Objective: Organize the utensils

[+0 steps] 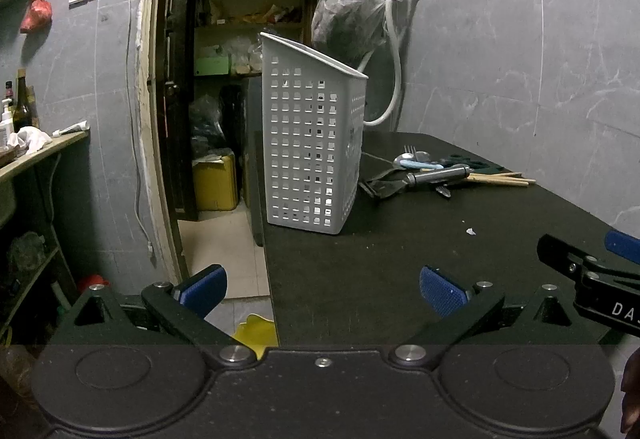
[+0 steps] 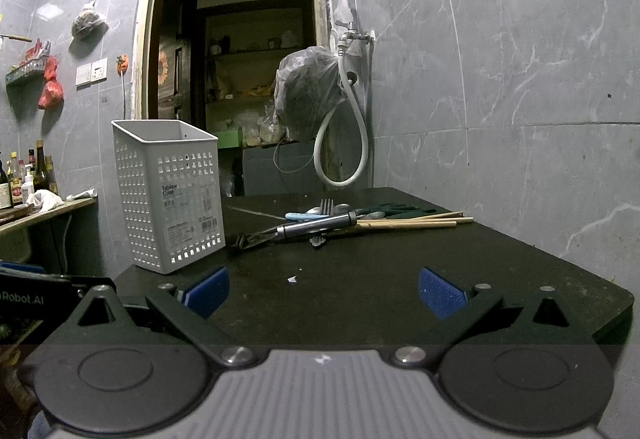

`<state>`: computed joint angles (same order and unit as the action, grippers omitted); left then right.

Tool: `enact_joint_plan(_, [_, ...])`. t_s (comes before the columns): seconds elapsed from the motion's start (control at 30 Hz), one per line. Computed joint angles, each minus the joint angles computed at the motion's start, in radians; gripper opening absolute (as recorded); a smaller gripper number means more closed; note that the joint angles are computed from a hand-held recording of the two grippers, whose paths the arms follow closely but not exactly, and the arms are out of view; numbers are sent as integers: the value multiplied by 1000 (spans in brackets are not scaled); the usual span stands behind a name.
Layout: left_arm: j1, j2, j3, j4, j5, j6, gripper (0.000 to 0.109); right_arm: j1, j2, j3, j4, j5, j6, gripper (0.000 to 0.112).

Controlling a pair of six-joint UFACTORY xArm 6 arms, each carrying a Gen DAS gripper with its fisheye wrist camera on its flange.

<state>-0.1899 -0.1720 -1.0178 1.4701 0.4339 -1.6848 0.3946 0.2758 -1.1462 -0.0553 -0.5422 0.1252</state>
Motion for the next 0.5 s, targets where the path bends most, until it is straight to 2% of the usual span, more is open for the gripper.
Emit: enact_joint_plan(0.5, [10, 7, -3, -47, -17, 41, 102, 1, 4, -2, 0, 3, 0, 103])
